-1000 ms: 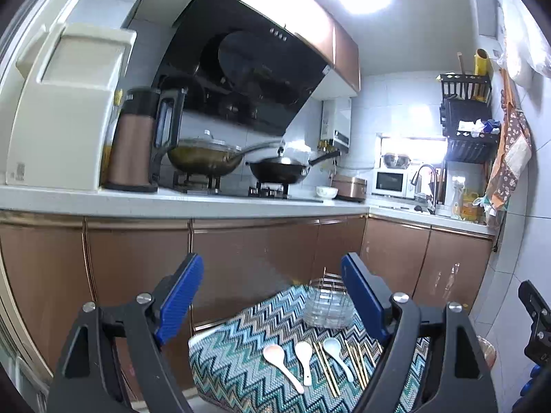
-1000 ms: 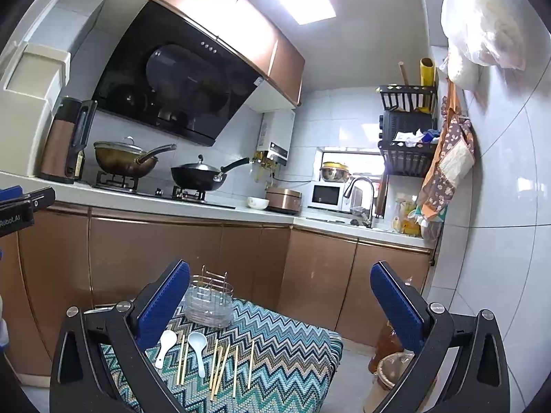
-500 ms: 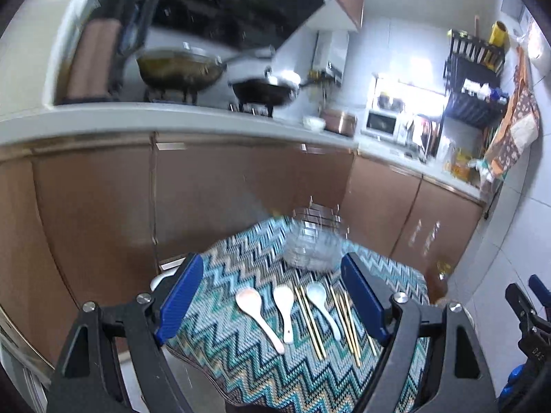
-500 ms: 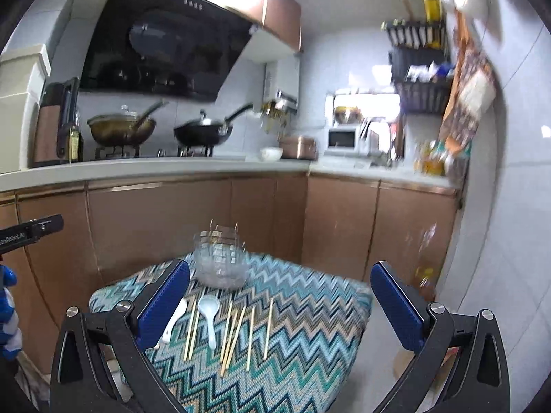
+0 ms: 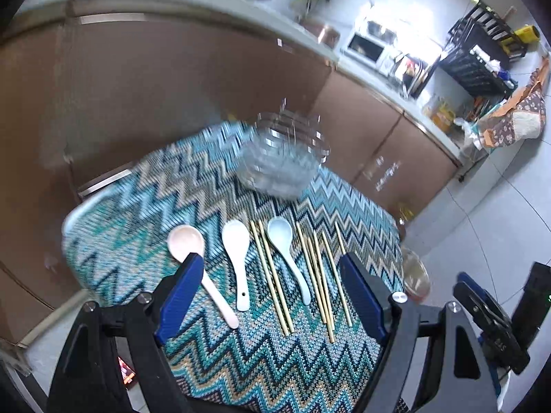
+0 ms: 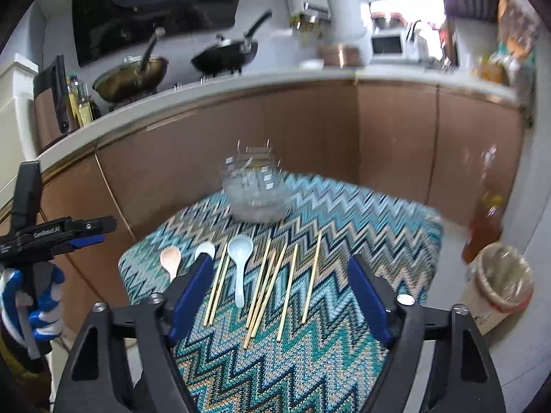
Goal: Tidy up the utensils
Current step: 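Lower both tools toward the spoons and chopsticks on the cloth, then close the right gripper on a bamboo chopstick while the left gripper grasps a white spoon handle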
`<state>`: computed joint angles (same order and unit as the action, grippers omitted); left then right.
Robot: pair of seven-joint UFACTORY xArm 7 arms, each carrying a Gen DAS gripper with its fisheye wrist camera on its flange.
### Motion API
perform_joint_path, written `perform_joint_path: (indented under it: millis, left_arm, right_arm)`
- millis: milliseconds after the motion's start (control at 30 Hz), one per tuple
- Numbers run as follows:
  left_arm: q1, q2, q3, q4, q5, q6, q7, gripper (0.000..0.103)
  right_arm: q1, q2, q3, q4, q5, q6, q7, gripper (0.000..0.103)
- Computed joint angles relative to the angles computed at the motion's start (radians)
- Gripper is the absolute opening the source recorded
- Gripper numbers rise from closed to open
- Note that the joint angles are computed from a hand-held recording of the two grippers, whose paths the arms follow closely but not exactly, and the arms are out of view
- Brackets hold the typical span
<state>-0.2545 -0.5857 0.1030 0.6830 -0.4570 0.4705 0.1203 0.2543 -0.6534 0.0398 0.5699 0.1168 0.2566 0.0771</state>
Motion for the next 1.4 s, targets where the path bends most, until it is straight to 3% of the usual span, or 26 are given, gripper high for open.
perform_joint_path:
  millis: [133,233,333,400,467,667,767,900,1033,1333,1400]
  left_arm:
    - [-0.048,0.155,0.065,0.091,-0.079,0.049,0.081,0.079]
    - [-0.035,0.259,0.082,0.168,-0.143,0.119,0.132,0.078]
    - [-0.010,0.374,0.090,0.260,-0.199,0.192,0.171,0.075]
    - [0.011,0.437,0.088,0.317,-0.234,0.243,0.197,0.067]
    - [0.038,0.486,0.072,0.364,-0.233,0.279,0.196,0.061]
    - [0.117,0.627,0.008,0.497,-0.175,0.359,0.176,0.050]
    - [0.152,0.665,-0.027,0.532,-0.152,0.380,0.175,0.048]
    - [0.201,0.716,-0.074,0.573,-0.137,0.404,0.174,0.038]
    - [0.241,0.750,-0.118,0.599,-0.100,0.414,0.164,0.036]
    - [0.263,0.824,-0.163,0.658,-0.057,0.421,0.149,0.031]
    - [0.262,0.848,-0.169,0.675,-0.051,0.417,0.143,0.029]
  right_arm:
    - [0.166,0.144,-0.169,0.086,0.135,0.040,-0.149,0.055]
    - [0.251,0.255,-0.261,0.175,0.268,0.103,-0.282,0.044]
    - [0.263,0.364,-0.299,0.281,0.357,0.188,-0.377,0.030]
    - [0.266,0.452,-0.327,0.361,0.437,0.256,-0.443,0.023]
    - [0.247,0.545,-0.334,0.445,0.485,0.320,-0.480,0.023]
    - [0.154,0.756,-0.293,0.637,0.507,0.468,-0.495,0.020]
    - [0.108,0.806,-0.263,0.690,0.499,0.509,-0.492,0.020]
    - [0.051,0.851,-0.220,0.739,0.489,0.546,-0.485,0.020]
    - [0.000,0.886,-0.174,0.779,0.473,0.582,-0.472,0.020]
    - [-0.088,0.987,-0.075,0.894,0.388,0.623,-0.403,0.017]
    - [-0.140,1.031,-0.021,0.956,0.418,0.690,-0.455,0.017]
